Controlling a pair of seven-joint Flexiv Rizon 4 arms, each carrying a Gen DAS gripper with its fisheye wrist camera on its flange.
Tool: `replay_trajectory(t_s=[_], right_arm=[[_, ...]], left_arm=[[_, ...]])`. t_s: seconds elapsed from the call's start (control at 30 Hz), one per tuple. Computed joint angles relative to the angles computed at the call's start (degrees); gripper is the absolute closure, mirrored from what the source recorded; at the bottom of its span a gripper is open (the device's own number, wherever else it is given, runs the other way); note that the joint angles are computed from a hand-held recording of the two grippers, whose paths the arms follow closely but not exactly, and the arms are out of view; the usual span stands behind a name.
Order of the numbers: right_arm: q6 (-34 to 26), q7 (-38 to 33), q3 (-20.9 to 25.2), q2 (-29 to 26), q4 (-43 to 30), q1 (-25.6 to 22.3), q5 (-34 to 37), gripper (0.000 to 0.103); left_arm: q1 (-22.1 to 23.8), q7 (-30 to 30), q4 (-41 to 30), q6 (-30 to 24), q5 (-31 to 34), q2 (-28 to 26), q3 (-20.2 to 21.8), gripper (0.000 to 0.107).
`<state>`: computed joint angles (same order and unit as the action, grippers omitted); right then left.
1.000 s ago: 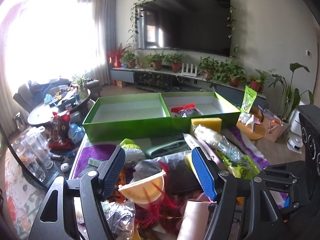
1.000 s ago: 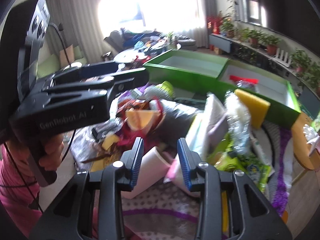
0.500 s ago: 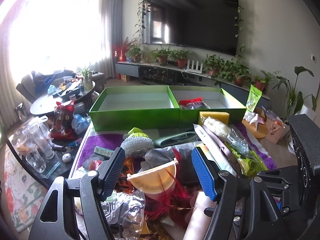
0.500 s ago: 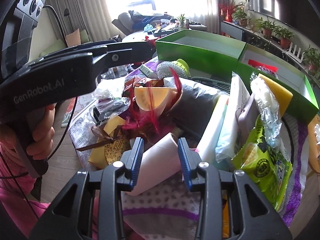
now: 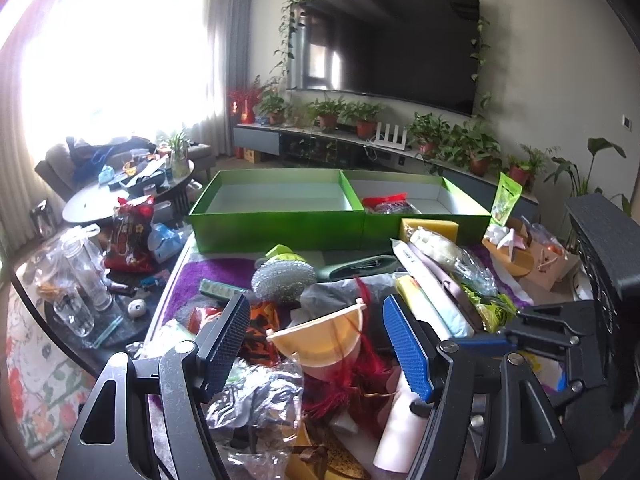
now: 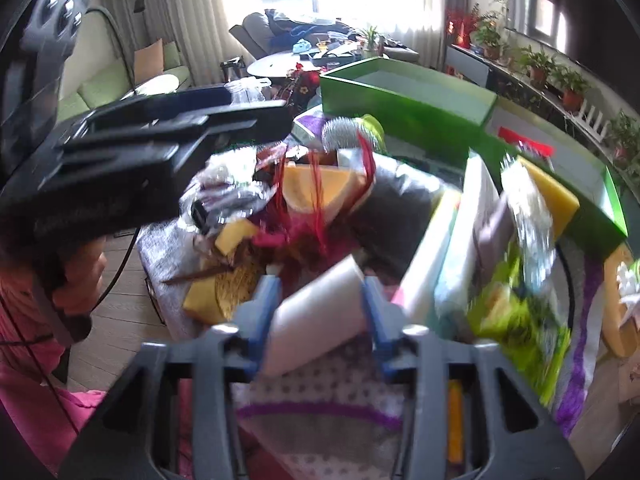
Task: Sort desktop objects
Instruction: 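Withdraw the left gripper from the box back over the table, then move the left gripper toward the white paper roll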
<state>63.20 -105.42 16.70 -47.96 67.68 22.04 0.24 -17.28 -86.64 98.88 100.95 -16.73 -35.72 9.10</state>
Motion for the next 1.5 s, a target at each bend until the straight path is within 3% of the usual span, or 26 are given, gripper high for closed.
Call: replay_trajectory(t_s=[0.23, 0.7, 0.87, 0.93, 1.23, 1.33, 1.43, 1.5], right_arm=[[-7.51, -0.51, 0.62, -3.18, -6.42, 0.39, 1.29, 0.047], [2.14, 5.07, -1.07, 5.48, 11.10, -1.08, 3.03, 0.049], [8.21, 12.75, -1.87, 7.83, 19.15, -1.56, 3.33, 0.055], [10.33, 16.43, -2.66, 8.06, 21.05, -1.36, 2.98, 0.063], [18.88, 22.24, 0.26, 7.91, 25.95, -3.76, 0.68, 0.062], [23.70, 25.14, -3.63, 9.25, 29.25, -1.09, -2.26, 0.062], [25.95, 25.43, -1.18, 9.16, 30.16, -3.40, -3.81, 0.061], [27.20, 25.46, 1.39, 9.01, 30.63, -5.92, -4.48, 0.061]], left_arm=[[0.04, -1.14, 2.65, 1.34, -1.22, 0.80, 1.60, 0.037], [3.13, 1.71, 4.45, 2.10, 0.88, 1.27, -4.23, 0.037], [5.51, 2.32, 6.09, 2.93, 2.47, 2.12, -8.42, 0.037], [6.29, 2.93, 6.65, 2.92, 3.49, 2.40, -10.11, 0.037], [13.20, 3.42, 10.76, 3.35, 7.86, 2.81, -20.84, 0.037], [14.52, 2.93, 12.16, 3.49, 9.10, 3.17, -22.86, 0.044], [14.33, 2.93, 13.07, 3.47, 10.10, 3.52, -23.18, 0.050], [14.48, 3.20, 13.34, 3.16, 10.77, 3.53, -23.78, 0.064]])
